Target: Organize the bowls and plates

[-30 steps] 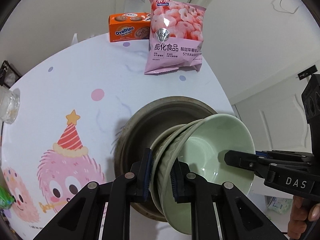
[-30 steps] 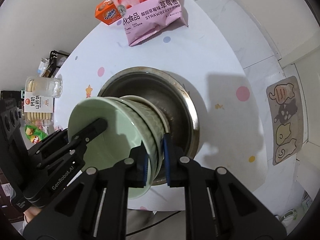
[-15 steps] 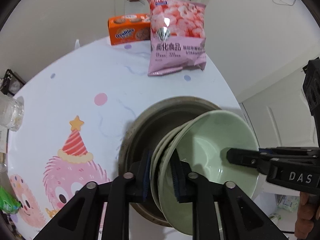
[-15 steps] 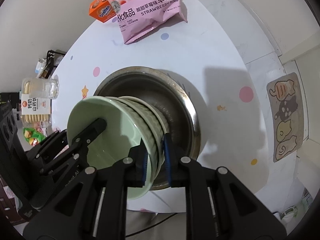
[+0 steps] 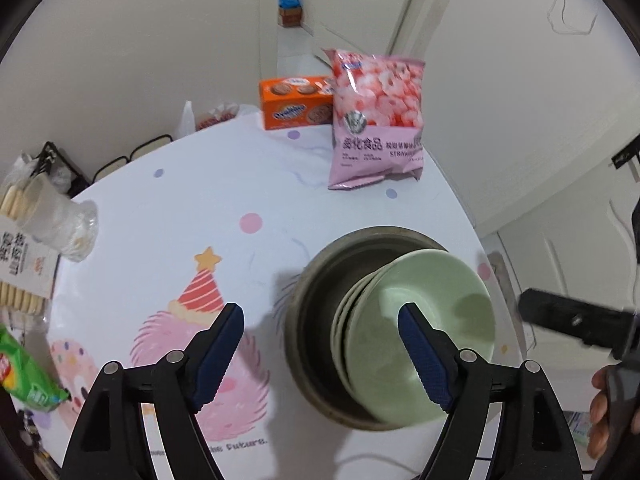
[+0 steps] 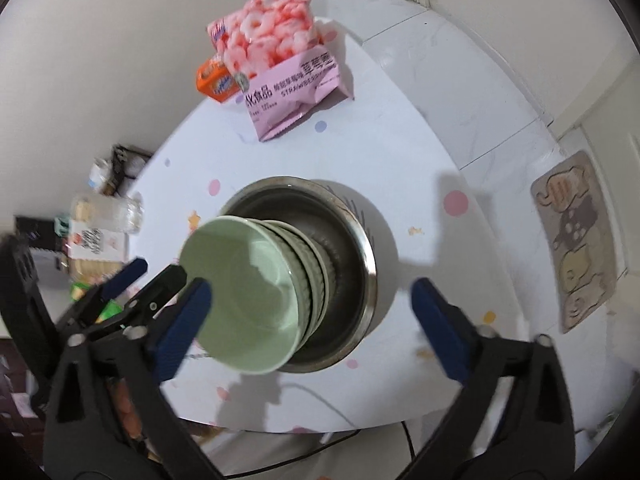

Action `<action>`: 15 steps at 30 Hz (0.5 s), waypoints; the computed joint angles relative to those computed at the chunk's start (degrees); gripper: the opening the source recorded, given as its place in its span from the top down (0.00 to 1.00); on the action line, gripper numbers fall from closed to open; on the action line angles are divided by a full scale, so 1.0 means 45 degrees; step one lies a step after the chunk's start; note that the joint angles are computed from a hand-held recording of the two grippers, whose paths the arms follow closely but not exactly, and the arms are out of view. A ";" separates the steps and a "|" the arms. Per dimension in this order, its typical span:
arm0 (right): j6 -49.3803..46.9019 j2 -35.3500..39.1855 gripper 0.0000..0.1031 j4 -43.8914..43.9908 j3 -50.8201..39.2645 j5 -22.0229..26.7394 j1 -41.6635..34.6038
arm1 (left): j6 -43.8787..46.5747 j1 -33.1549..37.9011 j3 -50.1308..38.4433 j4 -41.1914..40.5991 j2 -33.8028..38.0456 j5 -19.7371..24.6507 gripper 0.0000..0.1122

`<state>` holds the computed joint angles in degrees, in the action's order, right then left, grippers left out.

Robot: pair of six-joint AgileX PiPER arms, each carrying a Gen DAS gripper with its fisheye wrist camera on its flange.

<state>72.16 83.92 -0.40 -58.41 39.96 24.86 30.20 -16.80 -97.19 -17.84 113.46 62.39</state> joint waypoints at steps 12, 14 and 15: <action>0.4154 -0.2066 0.01 -0.1571 0.2419 -0.0304 0.1499 | 0.0725 0.0660 0.1798 -0.1027 -0.1316 0.0832 0.08; 0.4595 -0.2117 0.01 -0.1688 0.2523 -0.0386 0.1785 | 0.0494 0.0459 0.2475 -0.0713 -0.1849 0.0168 0.08; 0.4655 -0.2165 0.01 -0.1631 0.2558 -0.0360 0.1881 | 0.0365 0.0401 0.2733 -0.0634 -0.2080 -0.0062 0.08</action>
<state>93.11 74.18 -7.74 -46.90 38.34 33.32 31.84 -15.00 -84.89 -20.70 104.09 62.11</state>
